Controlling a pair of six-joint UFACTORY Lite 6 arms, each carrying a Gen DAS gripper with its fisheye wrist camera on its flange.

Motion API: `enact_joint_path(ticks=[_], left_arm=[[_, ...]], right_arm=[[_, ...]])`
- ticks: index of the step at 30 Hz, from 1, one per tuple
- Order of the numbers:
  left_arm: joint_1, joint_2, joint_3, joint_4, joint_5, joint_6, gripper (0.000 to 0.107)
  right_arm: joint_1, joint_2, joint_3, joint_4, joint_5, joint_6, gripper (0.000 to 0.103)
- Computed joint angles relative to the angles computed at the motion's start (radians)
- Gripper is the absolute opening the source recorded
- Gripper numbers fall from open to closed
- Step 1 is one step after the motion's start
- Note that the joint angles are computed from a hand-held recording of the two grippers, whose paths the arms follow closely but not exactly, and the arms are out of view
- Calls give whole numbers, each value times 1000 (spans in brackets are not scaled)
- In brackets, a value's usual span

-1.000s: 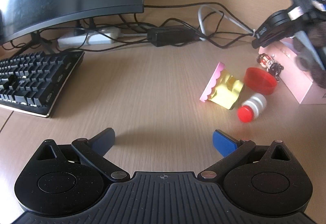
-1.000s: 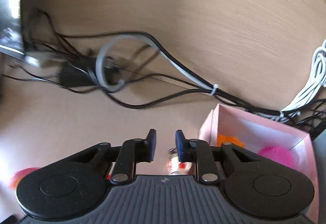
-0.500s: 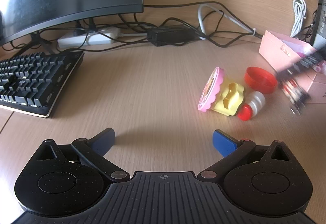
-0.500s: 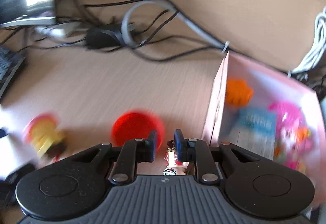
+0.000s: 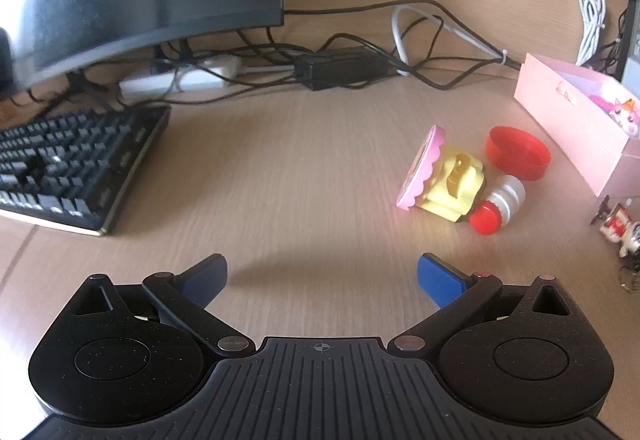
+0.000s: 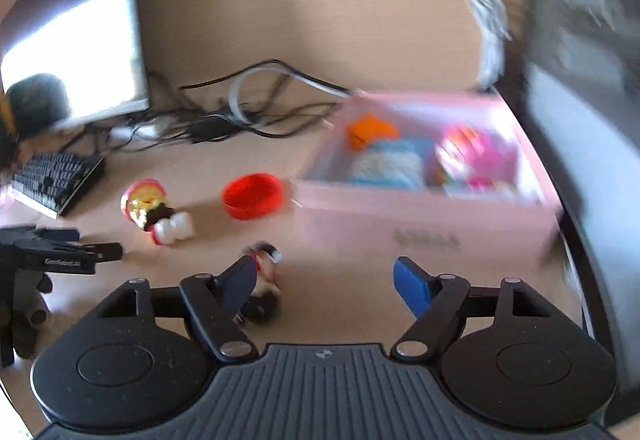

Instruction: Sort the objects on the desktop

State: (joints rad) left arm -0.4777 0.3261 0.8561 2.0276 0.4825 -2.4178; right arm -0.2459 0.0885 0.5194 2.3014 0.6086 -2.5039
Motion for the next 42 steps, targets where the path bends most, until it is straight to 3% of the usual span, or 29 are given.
enact_joint_path(ticks=[3, 7, 9, 12, 14, 19, 26, 30, 35, 37, 40, 42], left_arm=[[-34, -63, -28, 36, -17, -77, 103], [-86, -133, -43, 294, -96, -317, 103], [-126, -111, -19, 326, -85, -341, 103], [-143, -43, 47, 395, -141, -421, 103], [-155, 2, 95, 330, -165, -357, 103], [-170, 71, 172, 82, -141, -88, 103], [-98, 148, 264, 84, -189, -41, 103], [-42, 162, 293, -10, -187, 33, 103], [-39, 105, 222, 159, -235, -80, 103], [-70, 101, 205, 141, -227, -50, 103], [-101, 107, 196, 164, -221, -74, 103], [-114, 118, 199, 188, -202, -99, 103]], right_arm=[[-63, 93, 6, 24, 75, -19, 84], [-79, 142, 6, 83, 113, -61, 91], [-72, 133, -18, 143, 145, -115, 102], [-78, 133, -47, 173, 189, -159, 103], [-71, 131, -57, 185, 200, -182, 103], [-77, 136, -36, 156, 174, -133, 103], [-67, 170, 12, 116, 124, -79, 103], [-54, 177, 23, 130, 106, -99, 103], [29, 165, 41, 184, 19, -201, 103], [78, 161, 50, 226, -28, -279, 103], [165, 152, 46, 429, -90, -460, 103], [169, 150, 46, 440, -93, -460, 103]])
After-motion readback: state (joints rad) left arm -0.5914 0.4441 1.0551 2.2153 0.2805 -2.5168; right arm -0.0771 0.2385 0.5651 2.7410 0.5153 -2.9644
